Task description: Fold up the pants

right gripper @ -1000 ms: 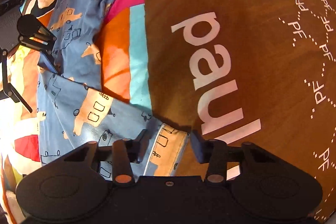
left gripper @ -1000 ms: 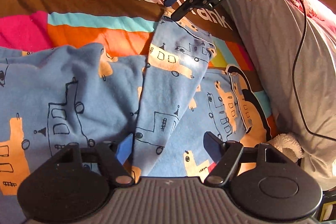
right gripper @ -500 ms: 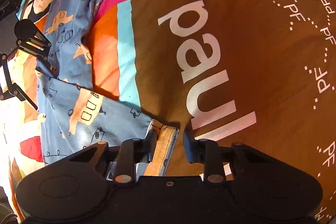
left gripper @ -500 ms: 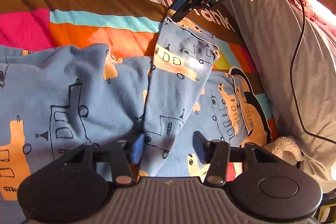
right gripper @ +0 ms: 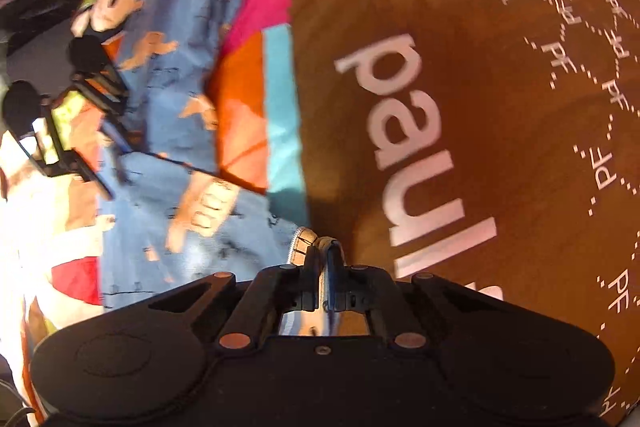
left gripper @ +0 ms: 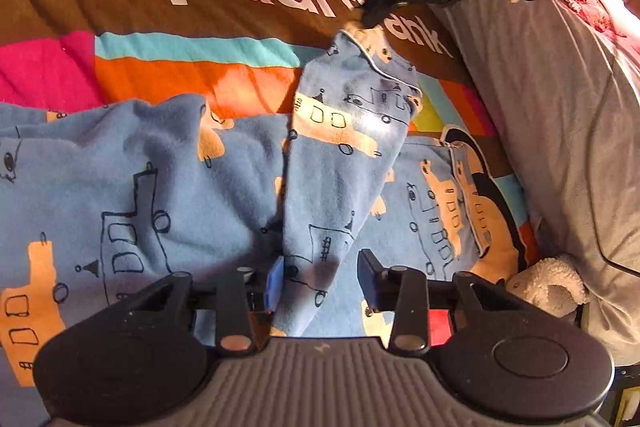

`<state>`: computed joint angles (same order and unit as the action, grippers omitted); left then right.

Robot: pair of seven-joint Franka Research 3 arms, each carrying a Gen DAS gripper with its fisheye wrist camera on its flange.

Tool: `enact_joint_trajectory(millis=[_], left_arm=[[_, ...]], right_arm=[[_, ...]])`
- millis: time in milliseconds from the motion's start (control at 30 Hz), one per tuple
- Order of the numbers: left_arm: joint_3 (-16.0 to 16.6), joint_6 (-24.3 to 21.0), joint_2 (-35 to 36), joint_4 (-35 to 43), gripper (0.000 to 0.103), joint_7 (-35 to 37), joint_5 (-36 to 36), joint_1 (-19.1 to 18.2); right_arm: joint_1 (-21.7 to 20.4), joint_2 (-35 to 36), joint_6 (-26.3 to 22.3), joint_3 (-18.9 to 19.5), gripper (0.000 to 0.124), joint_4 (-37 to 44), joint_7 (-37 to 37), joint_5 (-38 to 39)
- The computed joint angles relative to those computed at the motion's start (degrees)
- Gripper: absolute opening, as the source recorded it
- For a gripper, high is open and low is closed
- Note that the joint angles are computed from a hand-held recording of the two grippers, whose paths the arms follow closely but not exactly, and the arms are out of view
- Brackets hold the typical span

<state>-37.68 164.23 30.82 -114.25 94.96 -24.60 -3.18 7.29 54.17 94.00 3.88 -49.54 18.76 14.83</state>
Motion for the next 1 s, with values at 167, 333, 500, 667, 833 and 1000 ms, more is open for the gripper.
enact_joint_trajectory(millis=[167, 333, 500, 667, 833, 1000], left_arm=[[2.3, -0.6, 0.0, 1.0, 0.050, -2.1, 2.4, -2.1], [3.1, -2.2, 0.5, 2.4, 0.048, -1.7, 4.7, -3.1], [3.6, -4.5, 0.1, 3.4, 0.031, 0.3, 6.4, -3.7], [3.9, -6.1, -1.2, 3.5, 0.028, 3.9, 7.4, -5.1], [5.2, -8.2, -3.1, 2.8, 0.027, 7.6, 9.2, -7.9], [7.2, -10.4, -4.4, 2.5, 0.027, 10.2, 12.2, -11.6]], right_arm=[[-1.8, -10.1, 3.1, 0.5, 0.002, -13.6, -4.4, 2.1], [-2.9, -18.6, 5.2, -0.4, 0.001, -25.0, -8.0, 3.2], [-3.5, -25.1, 6.7, -1.7, 0.001, -33.6, -9.8, 3.3], [-3.2, -32.2, 7.6, -2.6, 0.001, -42.3, -12.4, 1.5], [-1.8, -39.2, 9.3, -3.6, 0.001, -51.8, -14.1, -3.0], [-0.2, -44.0, 12.0, -4.0, 0.000, -60.8, -14.4, -9.7]])
